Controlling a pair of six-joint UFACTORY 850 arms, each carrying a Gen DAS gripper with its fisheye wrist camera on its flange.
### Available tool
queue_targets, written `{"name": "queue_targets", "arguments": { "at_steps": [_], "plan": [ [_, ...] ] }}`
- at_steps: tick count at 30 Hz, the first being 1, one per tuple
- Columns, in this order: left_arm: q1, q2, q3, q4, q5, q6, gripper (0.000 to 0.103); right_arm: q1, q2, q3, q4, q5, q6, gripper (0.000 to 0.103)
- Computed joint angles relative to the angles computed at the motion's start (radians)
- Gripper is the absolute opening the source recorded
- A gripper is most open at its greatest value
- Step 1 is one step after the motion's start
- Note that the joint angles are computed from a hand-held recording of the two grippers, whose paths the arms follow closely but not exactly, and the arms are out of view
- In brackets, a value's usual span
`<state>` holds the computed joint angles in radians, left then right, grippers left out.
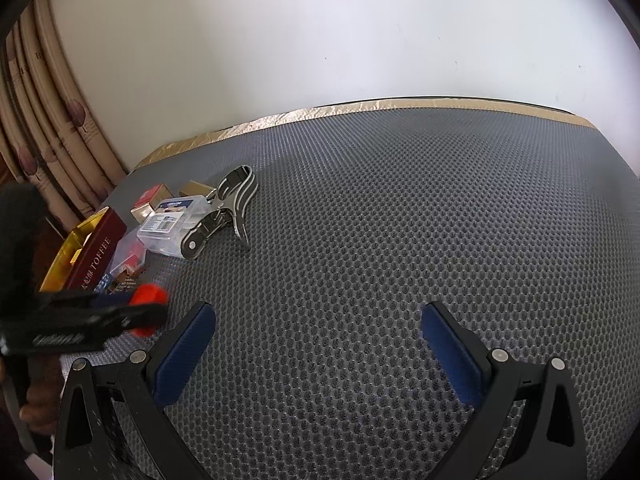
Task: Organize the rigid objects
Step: 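Lift the red rounded case toward the tin with the left gripper, then lower the red case into the tin and open the left gripper while the right grasps the gold lipstick tube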
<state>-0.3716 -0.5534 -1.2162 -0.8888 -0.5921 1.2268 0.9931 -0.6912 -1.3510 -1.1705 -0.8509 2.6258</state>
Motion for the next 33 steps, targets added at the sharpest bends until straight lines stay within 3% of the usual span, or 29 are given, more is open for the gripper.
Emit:
{"name": "queue_targets", "arguments": {
  "at_steps": [6,14,24,28,32,33],
  "plan": [
    [0.055,0.041,0.035,-0.017,-0.079,0.031,0.049,-0.009,-0.006,-0.009,0.026,0.016,-0.025,0.103],
    [0.174,0.145,0.056,-0.077,-0.116,0.09,0.049,-0.02,-0.018,-0.028,0.066,0.019,-0.071,0.103],
    [0.308,0.11,-0.028,-0.108,-0.064,0.067,0.049,-0.037,-0.06,-0.109,0.218,-0.011,-0.247,0.103],
    [0.344,0.071,-0.074,-0.093,-0.08,0.013,0.049,-0.036,-0.059,-0.131,0.043,0.144,-0.082,0.103],
    [0.353,0.034,-0.104,-0.103,-0.072,0.006,0.049,-0.067,-0.155,-0.32,0.065,0.256,-0.208,0.101],
    [0.355,0.026,-0.112,-0.103,-0.075,0.007,0.049,-0.077,-0.179,-0.361,0.068,0.293,-0.221,0.095]
  ]
}}
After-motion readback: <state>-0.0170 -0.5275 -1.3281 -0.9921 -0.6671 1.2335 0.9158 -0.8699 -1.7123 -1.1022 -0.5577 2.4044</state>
